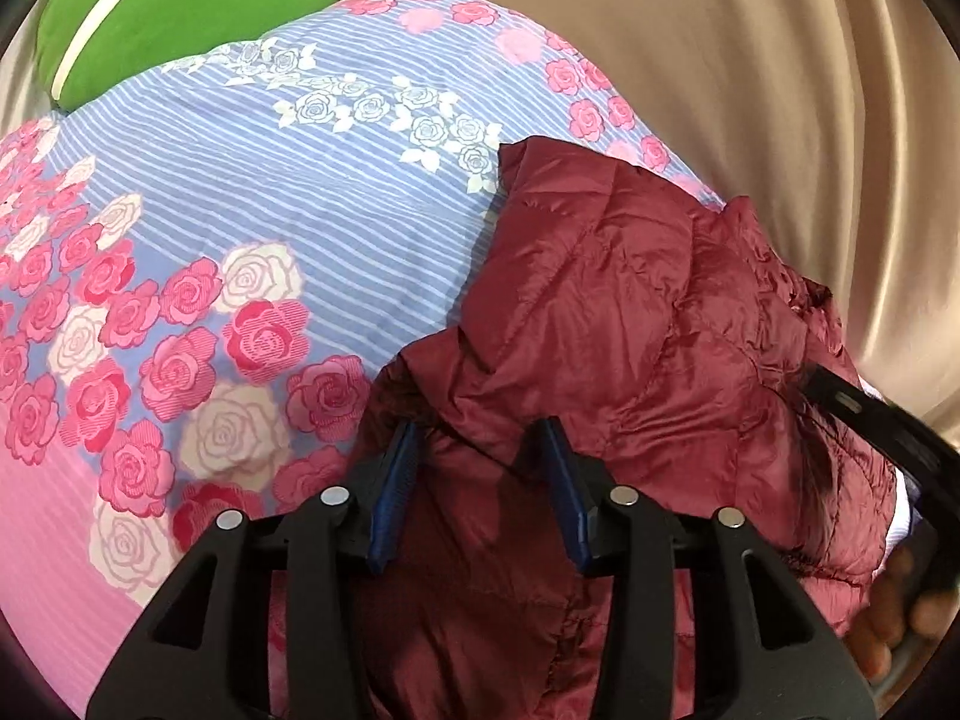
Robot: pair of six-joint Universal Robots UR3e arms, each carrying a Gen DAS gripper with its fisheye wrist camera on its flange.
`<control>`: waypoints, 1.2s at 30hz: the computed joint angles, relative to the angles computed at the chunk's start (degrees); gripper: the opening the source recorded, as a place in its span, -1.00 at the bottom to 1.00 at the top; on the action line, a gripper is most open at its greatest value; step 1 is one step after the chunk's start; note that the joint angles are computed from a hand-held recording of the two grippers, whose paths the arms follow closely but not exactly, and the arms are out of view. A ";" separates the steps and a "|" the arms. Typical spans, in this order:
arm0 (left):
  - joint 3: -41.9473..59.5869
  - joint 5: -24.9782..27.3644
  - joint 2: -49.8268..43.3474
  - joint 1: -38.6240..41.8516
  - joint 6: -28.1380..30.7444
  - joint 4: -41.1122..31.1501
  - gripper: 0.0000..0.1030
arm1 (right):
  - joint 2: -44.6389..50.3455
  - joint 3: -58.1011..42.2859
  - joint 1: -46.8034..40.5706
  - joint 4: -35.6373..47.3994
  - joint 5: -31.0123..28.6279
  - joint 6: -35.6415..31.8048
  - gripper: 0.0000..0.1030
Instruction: Fold large clothes
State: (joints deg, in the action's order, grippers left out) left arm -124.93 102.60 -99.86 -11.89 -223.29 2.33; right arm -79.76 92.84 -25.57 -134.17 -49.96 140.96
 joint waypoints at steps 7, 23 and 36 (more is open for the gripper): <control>2.11 0.75 -1.27 -0.56 1.53 -1.57 -0.06 | -6.25 9.83 -24.29 0.44 4.91 -10.95 0.13; 6.50 3.72 -3.32 -2.47 4.52 -6.96 -0.01 | 13.90 -7.24 -20.20 -3.30 -3.93 -1.29 -0.99; -13.30 -5.21 19.91 1.48 10.88 -7.21 0.37 | -13.04 10.64 -43.63 23.46 6.62 -28.55 0.17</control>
